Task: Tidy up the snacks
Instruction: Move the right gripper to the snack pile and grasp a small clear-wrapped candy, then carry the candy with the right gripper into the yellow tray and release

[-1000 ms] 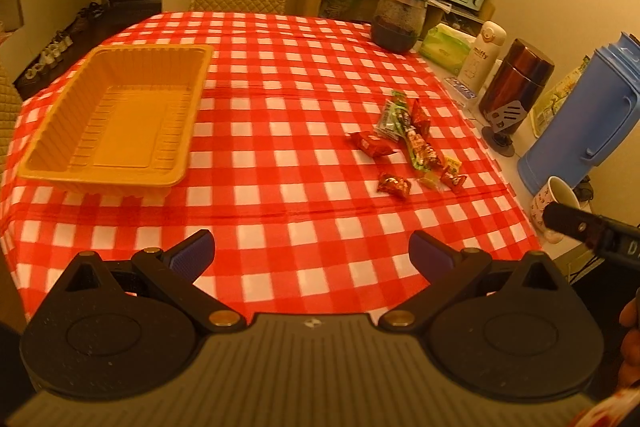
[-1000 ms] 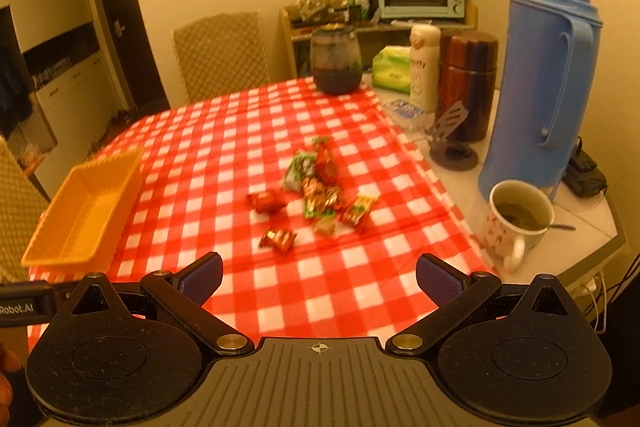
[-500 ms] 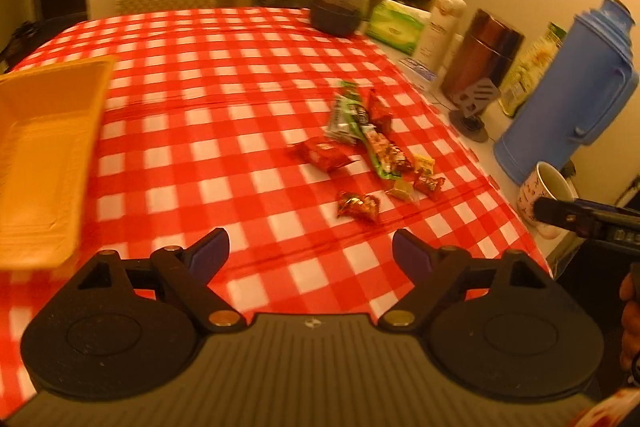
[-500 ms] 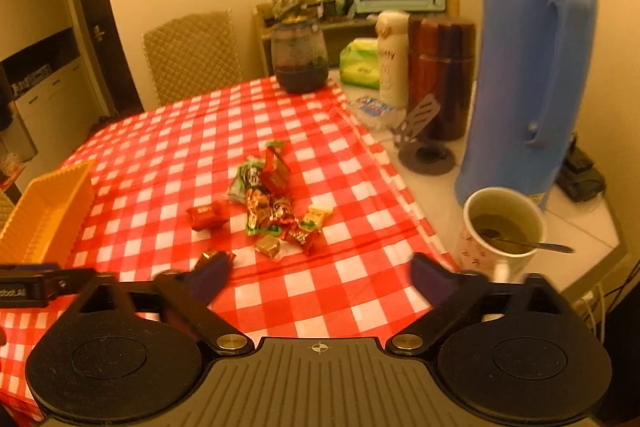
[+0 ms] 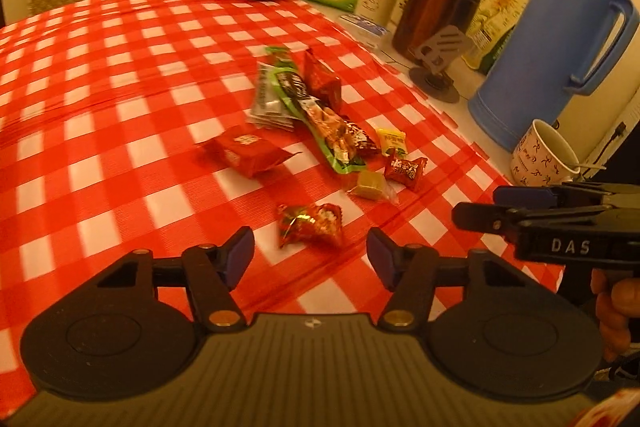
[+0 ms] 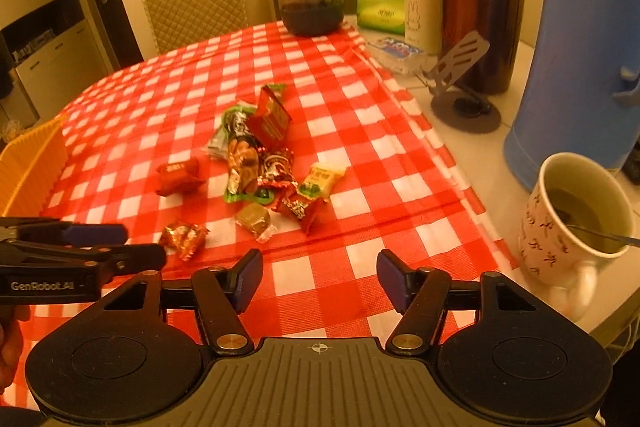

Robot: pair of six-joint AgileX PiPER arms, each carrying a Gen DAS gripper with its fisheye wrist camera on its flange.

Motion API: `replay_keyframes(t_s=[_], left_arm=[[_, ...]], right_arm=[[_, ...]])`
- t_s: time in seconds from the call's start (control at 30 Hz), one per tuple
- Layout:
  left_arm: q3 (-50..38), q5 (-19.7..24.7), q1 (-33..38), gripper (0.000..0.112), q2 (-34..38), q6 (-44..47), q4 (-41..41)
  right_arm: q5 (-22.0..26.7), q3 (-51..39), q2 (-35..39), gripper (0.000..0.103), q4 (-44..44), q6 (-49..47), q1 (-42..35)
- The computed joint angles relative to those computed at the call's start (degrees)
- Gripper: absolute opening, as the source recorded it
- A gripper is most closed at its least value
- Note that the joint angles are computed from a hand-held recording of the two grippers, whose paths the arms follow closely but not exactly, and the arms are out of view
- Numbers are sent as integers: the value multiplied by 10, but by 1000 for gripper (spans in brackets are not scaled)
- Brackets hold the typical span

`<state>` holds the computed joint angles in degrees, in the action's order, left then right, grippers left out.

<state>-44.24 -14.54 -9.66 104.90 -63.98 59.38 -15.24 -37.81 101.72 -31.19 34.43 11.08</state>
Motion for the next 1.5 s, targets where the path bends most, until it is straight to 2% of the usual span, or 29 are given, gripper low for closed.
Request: replay_keyframes(t_s=[0.13, 0.23, 0.27, 0.37, 0.5, 0.63, 0.77, 0.93, 1.0, 1.03, 1.3, 1.4, 1.5], left_arm=[[-30, 10, -16, 52, 33, 80, -67], [-49, 24, -23, 37, 54, 112, -83], [-49, 25, -25, 35, 55, 150, -114], [-45, 22, -20, 33, 54, 173, -125], [-14, 10, 3, 32, 32, 230, -185], [13, 5, 34, 32, 3, 200, -164], [35, -6, 60, 32, -20, 171, -140], [52, -12, 72, 32, -33, 157, -130], [59, -16, 76, 32, -38, 145, -121], [63, -17, 76, 32, -41, 144, -121], [83, -10, 83, 32, -85, 93, -79], [89, 4, 84, 32, -116, 59, -49], [95, 18, 91, 32, -153, 0, 5]], right_arm=[[-9, -12, 26, 64, 7, -21, 4], [-15, -19, 40, 64, 22, -46, 11], [-17, -22, 44, 63, 18, -44, 12], [-20, -33, 56, 58, 10, -38, 16], [-28, -52, 70, 51, -35, -13, 24], [-27, -80, 92, 41, -62, 0, 39], [-11, -116, 121, 40, -2, -70, 59], [6, -152, 151, 39, 31, -133, 75], [12, -160, 153, 35, 3, -108, 75], [17, -162, 153, 22, -1, -102, 77], [38, -141, 116, 22, -14, -82, 85], [45, -127, 86, 22, -20, -72, 90], [56, -120, 49, 22, -64, -20, 98]])
